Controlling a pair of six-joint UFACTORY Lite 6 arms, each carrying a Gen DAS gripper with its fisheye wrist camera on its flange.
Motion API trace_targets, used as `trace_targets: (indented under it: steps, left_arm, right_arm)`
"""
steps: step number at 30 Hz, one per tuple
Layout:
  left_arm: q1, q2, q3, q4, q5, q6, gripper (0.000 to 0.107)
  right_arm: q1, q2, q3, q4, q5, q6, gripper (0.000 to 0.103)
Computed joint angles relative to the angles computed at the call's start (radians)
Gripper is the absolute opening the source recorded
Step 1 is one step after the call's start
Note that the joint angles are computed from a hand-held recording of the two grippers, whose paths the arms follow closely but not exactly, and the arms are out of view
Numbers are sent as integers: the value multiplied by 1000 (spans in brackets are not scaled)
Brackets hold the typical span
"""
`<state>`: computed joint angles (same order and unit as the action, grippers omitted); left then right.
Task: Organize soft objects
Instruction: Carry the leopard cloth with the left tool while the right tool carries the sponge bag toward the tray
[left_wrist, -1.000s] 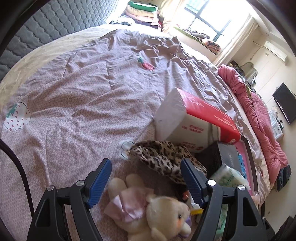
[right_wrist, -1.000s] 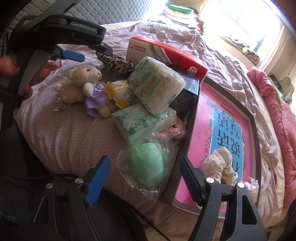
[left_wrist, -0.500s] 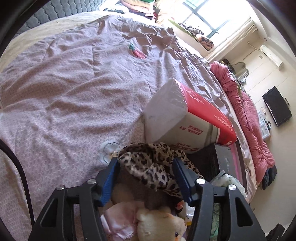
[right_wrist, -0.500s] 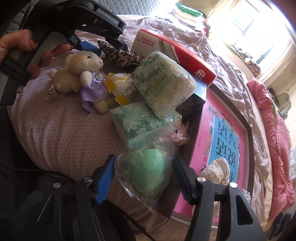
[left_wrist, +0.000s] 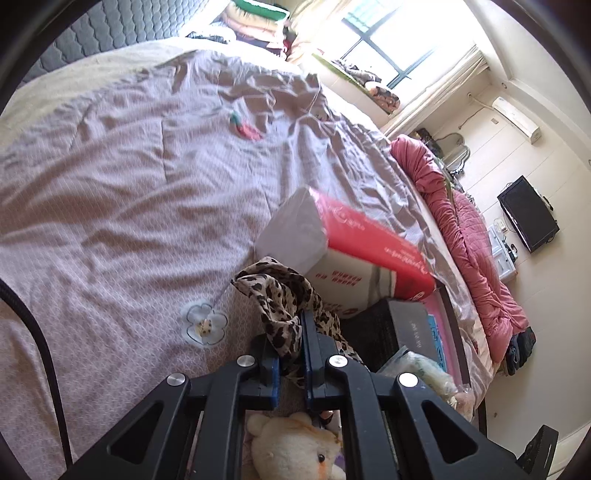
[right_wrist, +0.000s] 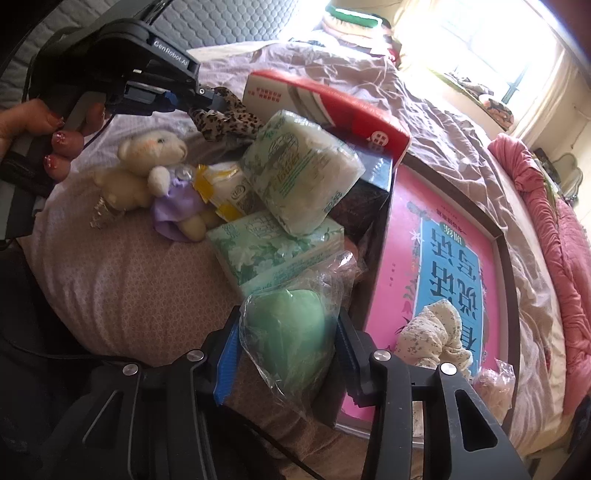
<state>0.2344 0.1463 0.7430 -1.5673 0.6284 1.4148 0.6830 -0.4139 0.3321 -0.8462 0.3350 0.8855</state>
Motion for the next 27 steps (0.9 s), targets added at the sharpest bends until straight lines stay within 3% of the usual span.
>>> trace_targets:
  steps: [15, 21, 27]
  left_arm:
    - [-38, -378, -151, 229, -122, -221, 9]
    - [-138, -534, -216, 418, -190, -430, 9]
    - [-291, -693, -248, 674, -254, -755, 9]
  right_arm:
    - [-52, -231, -29, 246, 22, -205, 48]
    - [-75, -320, -35, 326, 42, -283, 48]
    - [-90, -421, -39, 367, 79, -314, 48]
